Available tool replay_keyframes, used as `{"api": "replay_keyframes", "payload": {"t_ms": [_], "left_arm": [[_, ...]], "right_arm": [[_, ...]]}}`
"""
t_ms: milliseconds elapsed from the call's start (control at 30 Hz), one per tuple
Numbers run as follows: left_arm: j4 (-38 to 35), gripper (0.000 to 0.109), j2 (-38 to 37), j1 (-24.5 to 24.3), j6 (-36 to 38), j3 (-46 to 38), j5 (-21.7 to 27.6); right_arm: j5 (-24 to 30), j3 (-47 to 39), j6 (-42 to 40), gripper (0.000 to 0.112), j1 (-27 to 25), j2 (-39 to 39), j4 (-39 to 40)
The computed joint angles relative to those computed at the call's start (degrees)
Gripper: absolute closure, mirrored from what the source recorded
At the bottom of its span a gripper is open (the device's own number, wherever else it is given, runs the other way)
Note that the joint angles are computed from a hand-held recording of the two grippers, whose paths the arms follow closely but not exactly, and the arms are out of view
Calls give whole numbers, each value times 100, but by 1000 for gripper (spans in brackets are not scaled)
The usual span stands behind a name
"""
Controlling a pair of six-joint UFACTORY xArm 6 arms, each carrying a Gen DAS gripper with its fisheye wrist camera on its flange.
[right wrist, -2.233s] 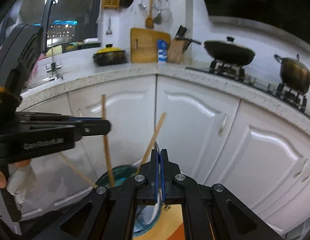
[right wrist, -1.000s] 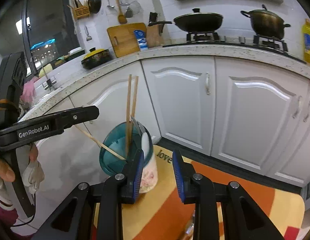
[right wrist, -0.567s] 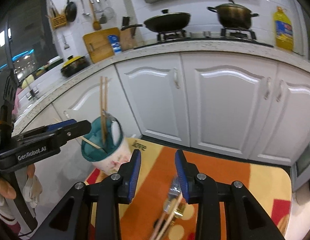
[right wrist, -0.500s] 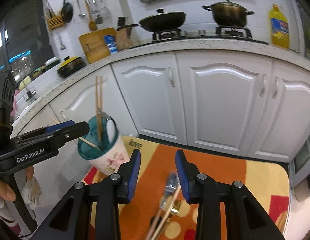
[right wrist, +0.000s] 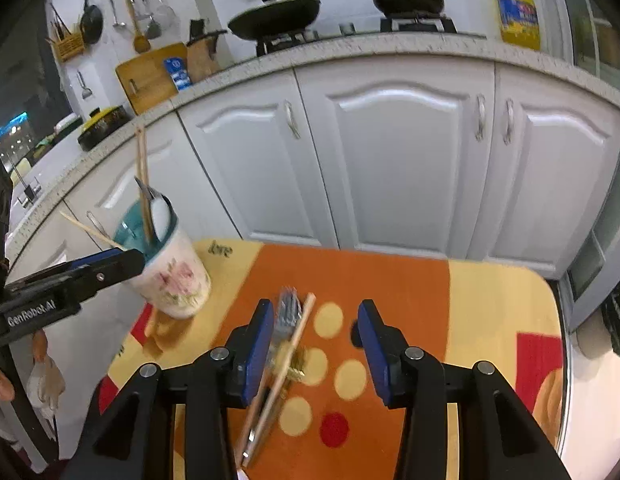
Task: Organize utensils
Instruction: 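Move both tools back over the remaining forks on the table, then lower the left tool over the silver fork while the right tool lowers over the gold fork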
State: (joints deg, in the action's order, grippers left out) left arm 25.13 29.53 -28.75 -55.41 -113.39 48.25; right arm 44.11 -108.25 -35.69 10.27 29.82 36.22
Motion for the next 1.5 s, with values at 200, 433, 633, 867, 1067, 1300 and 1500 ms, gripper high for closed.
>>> {"api": "replay_keyframes", "payload": {"t_ms": [200, 433, 633, 867, 1067, 1300, 1500], "left_arm": [[-405, 58, 8, -12, 124, 316, -128], [-1223, 58, 276, 5, 651, 339, -303], [-2025, 58, 778, 58, 1240, -139, -306], [-2435, 59, 1176, 98, 1573, -589, -132], [-2594, 67, 1709, 109, 1771, -1336, 217], [-2750, 102, 1825, 151, 1796, -1496, 439], [-2753, 103, 960, 176, 1798, -106, 56]], "right_arm": [[570, -260, -159, 71, -108, 485, 246], [1053, -911, -618, 76, -42, 1150, 364], [1391, -1637, -880, 79, -19, 1693, 381], [1858, -2396, -756, 106, -114, 2234, 605], [1600, -1926, -692, 109, -274, 1910, 669], [1725, -1650, -845, 109, -423, 1696, 706], [1708, -1422, -1044, 110, -352, 1575, 809]]}}
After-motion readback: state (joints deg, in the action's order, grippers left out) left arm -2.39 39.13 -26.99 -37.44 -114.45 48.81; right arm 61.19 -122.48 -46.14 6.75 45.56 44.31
